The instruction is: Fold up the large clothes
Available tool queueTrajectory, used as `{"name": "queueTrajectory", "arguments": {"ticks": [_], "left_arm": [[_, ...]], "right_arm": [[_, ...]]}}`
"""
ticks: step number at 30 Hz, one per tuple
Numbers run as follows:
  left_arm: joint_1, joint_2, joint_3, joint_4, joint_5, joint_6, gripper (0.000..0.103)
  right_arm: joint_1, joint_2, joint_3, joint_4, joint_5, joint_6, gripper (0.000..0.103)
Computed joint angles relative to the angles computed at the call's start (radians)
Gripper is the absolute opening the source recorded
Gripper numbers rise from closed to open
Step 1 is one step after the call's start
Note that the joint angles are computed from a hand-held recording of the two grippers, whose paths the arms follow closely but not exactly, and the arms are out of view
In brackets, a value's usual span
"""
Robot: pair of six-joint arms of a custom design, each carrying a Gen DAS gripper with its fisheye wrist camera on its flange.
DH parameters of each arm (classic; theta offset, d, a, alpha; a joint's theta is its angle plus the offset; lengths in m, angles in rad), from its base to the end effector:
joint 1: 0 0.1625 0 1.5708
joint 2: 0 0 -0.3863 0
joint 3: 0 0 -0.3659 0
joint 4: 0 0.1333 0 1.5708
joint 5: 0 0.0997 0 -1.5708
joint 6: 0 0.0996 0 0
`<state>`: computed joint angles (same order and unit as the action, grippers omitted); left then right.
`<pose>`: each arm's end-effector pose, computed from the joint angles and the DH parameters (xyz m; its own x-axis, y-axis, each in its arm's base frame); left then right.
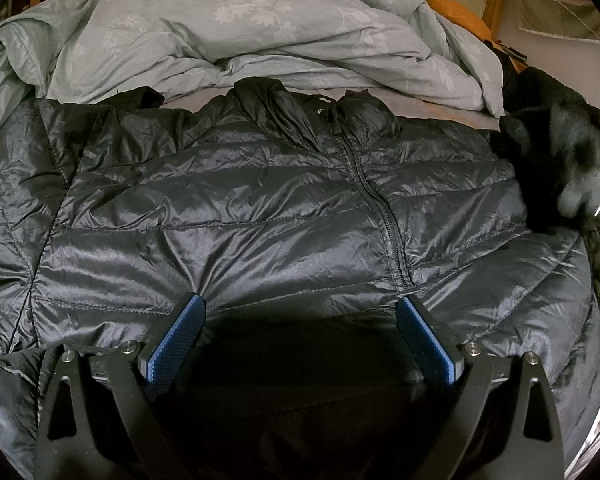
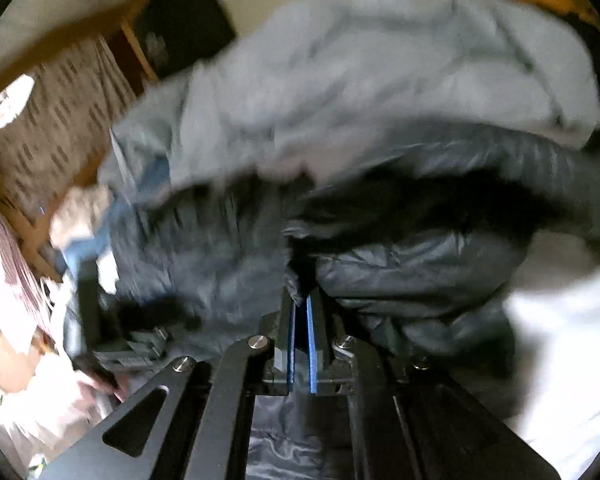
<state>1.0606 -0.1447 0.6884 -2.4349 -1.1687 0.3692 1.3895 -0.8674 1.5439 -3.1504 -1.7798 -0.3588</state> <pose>-0.2496 -0.7987 -0.0267 -0.6378 0.6177 -0.4601 0.7438 0.6491 -0.1597 -0.0106 -0.6827 0.2460 -0.9126 0.1013 0.3960 -0.2230 0.6885 -0.6901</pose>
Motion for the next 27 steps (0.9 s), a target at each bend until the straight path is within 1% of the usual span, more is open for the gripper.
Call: {"name": "queueTrajectory", "arguments": {"ticks": [1, 2, 5, 7, 8, 10, 11, 12, 13, 14, 15, 16, 18, 20, 22, 23, 25, 27], "left_arm": [[0.0, 0.0, 0.0, 0.0, 0.001, 0.001, 0.096], [0.0, 0.0, 0.001, -0.002, 0.001, 0.001, 0.096], [0.0, 0.0, 0.0, 0.0, 0.001, 0.0, 0.096], [-0.001, -0.001, 0.002, -0.001, 0.002, 0.0, 0.096], [0.0, 0.0, 0.0, 0.0, 0.002, 0.0, 0.096], [0.0, 0.001, -0.002, 0.001, 0.002, 0.001, 0.096], [-0.001, 0.001, 0.0, -0.001, 0.002, 0.0, 0.096], [0.001, 0.003, -0.005, 0.001, 0.002, 0.001, 0.096], [0.0, 0.002, -0.003, 0.0, 0.003, 0.001, 0.097], [-0.001, 0.001, -0.001, -0.001, 0.003, 0.0, 0.097], [0.0, 0.003, -0.006, 0.001, 0.004, 0.002, 0.097], [0.0, 0.003, -0.004, 0.0, 0.003, 0.001, 0.097], [0.0, 0.002, -0.003, 0.0, 0.003, 0.001, 0.097], [0.0, 0.003, -0.005, 0.001, 0.003, 0.001, 0.097], [0.0, 0.003, -0.004, 0.0, 0.004, 0.001, 0.097], [0.0, 0.004, -0.006, 0.001, 0.004, 0.001, 0.097], [-0.001, 0.003, -0.003, 0.0, 0.004, 0.001, 0.097], [0.0, 0.004, -0.006, 0.001, 0.003, 0.002, 0.097]], "right_arm": [[-0.005, 0.018, -0.024, 0.059, -0.013, 0.022, 0.004], [-0.007, 0.034, -0.042, 0.094, -0.029, 0.039, 0.004], [-0.016, 0.048, -0.039, 0.087, -0.045, 0.042, 0.004], [-0.004, 0.048, -0.033, 0.073, -0.071, 0.021, 0.005], [0.003, 0.047, -0.031, 0.064, -0.086, 0.005, 0.007], [0.021, 0.049, -0.029, 0.03, -0.104, -0.02, 0.016], [0.029, 0.043, -0.014, -0.004, -0.115, -0.028, 0.03], [0.042, 0.043, -0.02, -0.016, -0.135, -0.029, 0.054], [0.051, 0.042, -0.009, -0.06, -0.15, -0.034, 0.065], [0.057, 0.04, 0.0, -0.099, -0.148, -0.031, 0.071], [0.059, 0.028, 0.015, -0.129, -0.133, -0.018, 0.071], [0.059, 0.011, 0.024, -0.122, -0.117, 0.0, 0.071], [0.05, -0.027, 0.058, -0.129, -0.064, 0.066, 0.071], [0.031, -0.062, 0.111, -0.183, -0.023, 0.148, 0.071], [-0.005, -0.1, 0.178, -0.238, 0.024, 0.249, 0.071], [-0.018, -0.107, 0.192, -0.253, 0.032, 0.278, 0.071], [-0.041, -0.113, 0.221, -0.341, -0.014, 0.341, 0.071], [-0.061, -0.118, 0.231, -0.401, -0.061, 0.387, 0.071]]}}
